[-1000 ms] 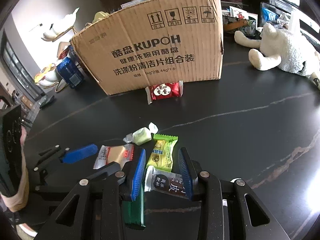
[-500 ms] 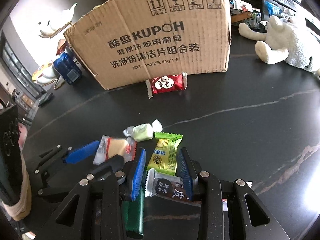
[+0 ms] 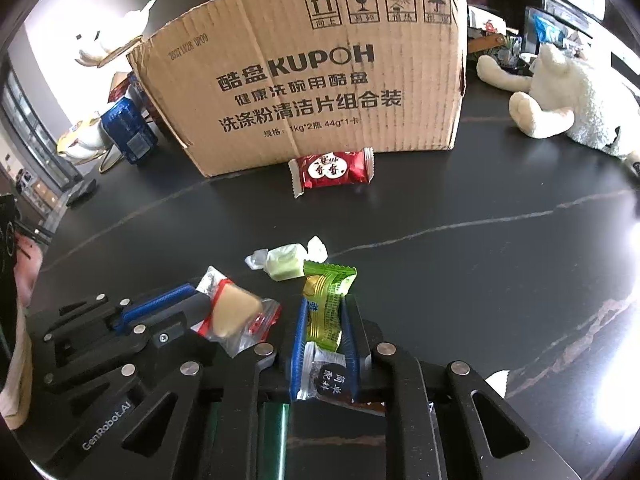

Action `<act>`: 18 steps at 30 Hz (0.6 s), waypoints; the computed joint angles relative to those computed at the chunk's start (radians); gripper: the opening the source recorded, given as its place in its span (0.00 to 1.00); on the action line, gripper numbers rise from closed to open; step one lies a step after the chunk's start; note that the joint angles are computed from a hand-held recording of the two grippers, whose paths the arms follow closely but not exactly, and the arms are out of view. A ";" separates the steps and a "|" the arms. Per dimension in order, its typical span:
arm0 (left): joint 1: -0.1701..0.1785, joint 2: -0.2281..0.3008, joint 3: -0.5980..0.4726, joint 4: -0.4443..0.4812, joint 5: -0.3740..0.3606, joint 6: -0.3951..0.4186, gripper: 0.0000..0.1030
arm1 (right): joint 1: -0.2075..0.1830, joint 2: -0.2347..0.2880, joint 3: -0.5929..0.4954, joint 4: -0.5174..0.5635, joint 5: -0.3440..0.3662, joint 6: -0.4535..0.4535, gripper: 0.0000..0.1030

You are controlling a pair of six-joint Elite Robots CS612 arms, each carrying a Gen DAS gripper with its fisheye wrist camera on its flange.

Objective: Organize snacks
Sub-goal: 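Carry the cake bag with the left gripper while the right gripper carries the green-yellow packet to the box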

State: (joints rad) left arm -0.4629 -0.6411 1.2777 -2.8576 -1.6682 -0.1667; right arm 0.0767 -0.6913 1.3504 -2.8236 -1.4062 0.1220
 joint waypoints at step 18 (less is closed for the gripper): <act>-0.006 -0.046 0.048 -0.141 0.026 -0.004 0.06 | 0.000 -0.043 0.047 -0.119 0.005 0.007 0.18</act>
